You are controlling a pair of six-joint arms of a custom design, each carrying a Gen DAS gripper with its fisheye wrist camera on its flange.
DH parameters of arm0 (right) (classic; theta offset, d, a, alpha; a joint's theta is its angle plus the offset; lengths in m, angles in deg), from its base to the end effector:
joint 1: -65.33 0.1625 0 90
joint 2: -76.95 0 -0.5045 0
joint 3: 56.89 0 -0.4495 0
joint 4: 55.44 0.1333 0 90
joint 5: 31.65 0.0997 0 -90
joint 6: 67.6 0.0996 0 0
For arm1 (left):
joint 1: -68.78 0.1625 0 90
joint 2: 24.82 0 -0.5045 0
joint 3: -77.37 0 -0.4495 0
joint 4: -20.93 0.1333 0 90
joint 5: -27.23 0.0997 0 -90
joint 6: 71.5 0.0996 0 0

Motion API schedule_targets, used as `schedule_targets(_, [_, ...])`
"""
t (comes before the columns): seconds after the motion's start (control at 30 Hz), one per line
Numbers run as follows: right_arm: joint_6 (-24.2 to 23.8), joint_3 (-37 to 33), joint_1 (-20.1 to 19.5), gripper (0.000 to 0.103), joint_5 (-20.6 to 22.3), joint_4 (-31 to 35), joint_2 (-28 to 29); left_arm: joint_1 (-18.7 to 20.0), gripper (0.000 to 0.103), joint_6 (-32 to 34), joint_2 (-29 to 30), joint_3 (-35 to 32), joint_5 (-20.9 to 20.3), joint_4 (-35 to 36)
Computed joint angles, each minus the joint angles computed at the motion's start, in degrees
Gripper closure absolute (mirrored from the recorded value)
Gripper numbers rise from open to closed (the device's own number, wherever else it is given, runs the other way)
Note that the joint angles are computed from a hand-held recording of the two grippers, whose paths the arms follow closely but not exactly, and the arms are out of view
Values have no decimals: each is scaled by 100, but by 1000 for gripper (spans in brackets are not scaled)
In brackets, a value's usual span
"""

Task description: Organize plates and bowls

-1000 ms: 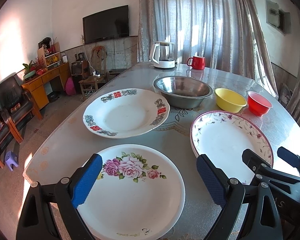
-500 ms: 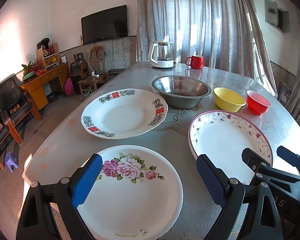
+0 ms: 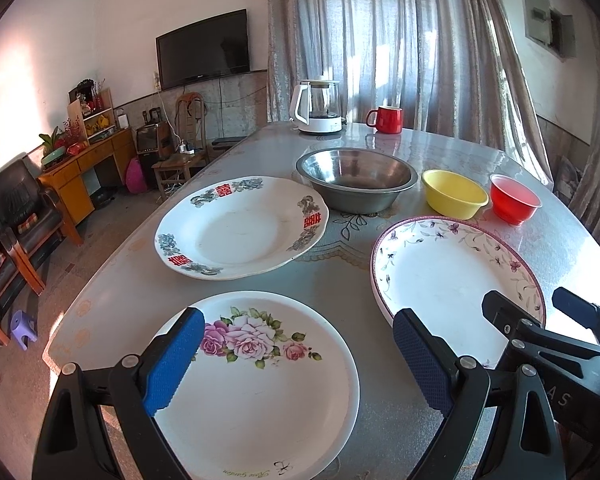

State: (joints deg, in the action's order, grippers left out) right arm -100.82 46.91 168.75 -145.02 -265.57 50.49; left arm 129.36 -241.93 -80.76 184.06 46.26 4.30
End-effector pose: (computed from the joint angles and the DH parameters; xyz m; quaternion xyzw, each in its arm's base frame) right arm 0.2503 -0.6450 -0.0506 0.2931 -0.8666 0.3195 0.2472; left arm -0.0661 -0.5803 0.1316 -0.0163 0.7689 -0.4642 0.4394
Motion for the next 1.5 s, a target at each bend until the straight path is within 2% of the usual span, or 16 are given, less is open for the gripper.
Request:
schedule_targets(0.53, [120, -22, -96, 6, 51, 84, -66, 15, 7, -74, 157, -234, 219, 432])
schedule_targets(0.73, [215, -54, -197, 6, 71, 142, -157, 109, 7, -474, 264, -513, 714, 1144])
schedule_targets(0.93, [310, -129, -344, 7, 78, 272, -290, 285, 8, -709, 387, -960, 1418, 1968])
schedule_targets(1.03, [270, -215, -390, 8, -28, 320, -295, 409, 14, -878, 450, -1254, 1810, 2405])
schedule_targets(1.07, [245, -242, -400, 15, -54, 365, -290, 449, 17, -952, 501, -1391, 1907, 2612])
schedule_targets(1.1, [246, -278, -426, 29, -68, 471, -298, 496, 24, -1023, 552, -1527, 2010, 2803])
schedule_targets(1.13, [269, -311, -448, 35, -95, 597, -302, 532, 28, -1005, 589, -1624, 2099, 2900])
schedule_targets(1.2, [318, -379, -489, 51, -147, 800, -294, 601, 30, -1028, 741, -1906, 2109, 3206])
schedule_targets(1.23, [338, -404, -512, 54, -160, 868, -284, 635, 37, -1129, 812, -2041, 2131, 3396])
schedule_targets(1.3, [344, -441, -546, 66, -159, 1023, -277, 712, 40, -1245, 988, -2347, 2248, 3873])
schedule_targets(1.4, [436, -459, -611, 71, -72, 1302, -306, 779, 42, -1204, 1140, -2590, 2253, 4109])
schedule_targets(1.5, [447, -451, -652, 71, 68, 1424, -326, 869, 42, -1312, 1257, -2829, 2375, 4435])
